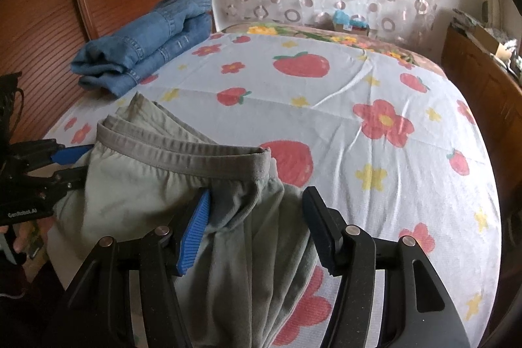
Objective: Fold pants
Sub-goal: 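Move the left gripper to the shorts' waistband and close on it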
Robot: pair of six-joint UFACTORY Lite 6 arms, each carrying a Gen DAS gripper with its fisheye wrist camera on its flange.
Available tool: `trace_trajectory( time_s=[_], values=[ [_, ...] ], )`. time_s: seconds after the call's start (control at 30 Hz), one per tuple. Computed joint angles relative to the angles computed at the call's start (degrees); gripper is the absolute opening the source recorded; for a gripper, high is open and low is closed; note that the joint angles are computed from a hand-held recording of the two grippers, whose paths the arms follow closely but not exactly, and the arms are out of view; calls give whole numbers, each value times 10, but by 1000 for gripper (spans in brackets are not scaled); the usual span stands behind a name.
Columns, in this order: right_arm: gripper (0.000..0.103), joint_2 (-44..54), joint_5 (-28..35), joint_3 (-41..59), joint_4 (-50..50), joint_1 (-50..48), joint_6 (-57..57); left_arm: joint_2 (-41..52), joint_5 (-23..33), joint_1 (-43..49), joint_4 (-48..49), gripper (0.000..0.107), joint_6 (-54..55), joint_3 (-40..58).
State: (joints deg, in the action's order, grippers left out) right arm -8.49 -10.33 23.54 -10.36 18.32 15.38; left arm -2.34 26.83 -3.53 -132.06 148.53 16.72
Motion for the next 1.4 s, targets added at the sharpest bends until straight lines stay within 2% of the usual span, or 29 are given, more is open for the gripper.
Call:
trace_trajectory(
  time_s=[0.1,0.37,0.8,0.9,0.97,1.0,1.2,1.4],
  values=[
    [60,0,-1,0,-8,-5,4,-6,-16,1,48,40,-56,13],
    [60,-6,-7,-7,-18,-15,12,-44,-5,8,108,39,-123,30],
    [60,-8,-8,-9,-19,-15,13,38,-40,-56,10,34,-31,93],
    [60,-11,-10,-11,-36,-17,29,61,-42,-59,7,26,-31,109],
    [60,-11,-10,-11,-34,-18,27,63,-37,-59,12,11,-35,113],
    [60,-11,-11,-12,-43,-20,34,61,-34,-58,18,9,-38,112],
    [59,-15,-19,-16,-24,-19,21,47,-35,-56,0,5,-26,120],
    [41,-29,-23,-23,106,-2,-86,64,-25,-43,-3,7,-24,122]
  ],
)
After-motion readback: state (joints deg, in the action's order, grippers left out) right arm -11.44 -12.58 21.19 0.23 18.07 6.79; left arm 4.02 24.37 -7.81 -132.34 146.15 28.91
